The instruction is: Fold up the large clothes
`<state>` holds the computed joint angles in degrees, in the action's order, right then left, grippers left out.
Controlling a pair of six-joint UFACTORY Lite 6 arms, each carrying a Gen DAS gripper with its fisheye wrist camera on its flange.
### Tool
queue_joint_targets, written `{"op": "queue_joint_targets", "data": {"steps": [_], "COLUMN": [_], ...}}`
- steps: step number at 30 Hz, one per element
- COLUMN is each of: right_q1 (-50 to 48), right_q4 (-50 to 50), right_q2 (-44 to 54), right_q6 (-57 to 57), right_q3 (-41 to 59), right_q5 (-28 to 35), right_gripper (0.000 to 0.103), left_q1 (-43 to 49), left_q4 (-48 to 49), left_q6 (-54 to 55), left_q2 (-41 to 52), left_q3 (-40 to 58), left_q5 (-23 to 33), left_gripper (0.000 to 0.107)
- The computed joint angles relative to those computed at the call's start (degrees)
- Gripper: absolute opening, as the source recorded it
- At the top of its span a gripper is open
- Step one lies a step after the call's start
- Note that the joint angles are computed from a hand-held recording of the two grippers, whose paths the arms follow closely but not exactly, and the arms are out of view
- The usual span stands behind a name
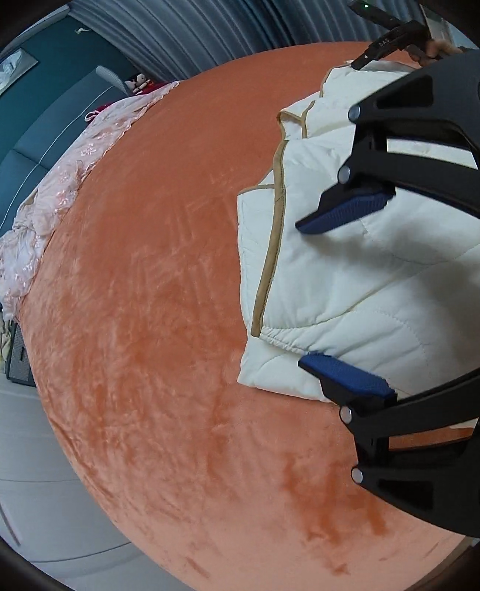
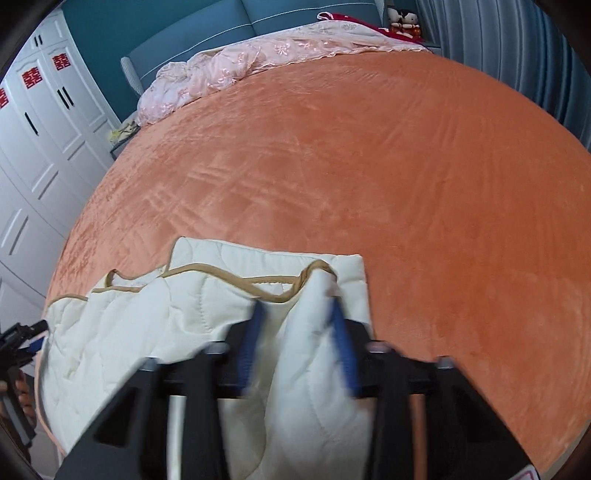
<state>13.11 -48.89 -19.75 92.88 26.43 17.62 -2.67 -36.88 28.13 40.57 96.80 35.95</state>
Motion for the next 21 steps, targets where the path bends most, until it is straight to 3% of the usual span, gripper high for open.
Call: {"op": "queue_joint_targets", "data": {"steps": [2,4,9,16,18,21], "right_q1": [-0.45,-0.63,-0.64,-2.72,-3.54,-4.01], "right_q4": [-2.87,-6.45,-17.99,-26.75,-32.71,-43.20], "right_q2": [-0.73,-3.38,-1.26,15.00,17.16,20.14], "right_q6": [3.20,7.81,19.92,28.88,35.38,46.48], "right_q3": [0.17,0.45,3.40,8.00,7.24,6.50], "right_q5": [-0.53,0.61,3.53,1.90,0.27,-1.09], "right_gripper": [0.011,0.010,0.010,0.010,0.010,0.011], "left_q1": [-0.65,-0.64,-3.08,-8.88,-8.92,-7.59], "left_q4": [3.54,2.76,6.22,30.31,31.87,26.71], "left_q6": [-3.01,-2.67,-5.43,-26.54,-27.57,-23.35], "left_q2": [1.86,1.84,1.20,12.87,14.07,16.80], "left_q3": [2.98,4.40,6.37,16.26,14.89,14.87], "left_q5": [0.35,0.38,-4.83,-7.23,-9.79,-11.79], "left_gripper": [0.015,0.010,0.008,0.009,0.009,0.012]}}
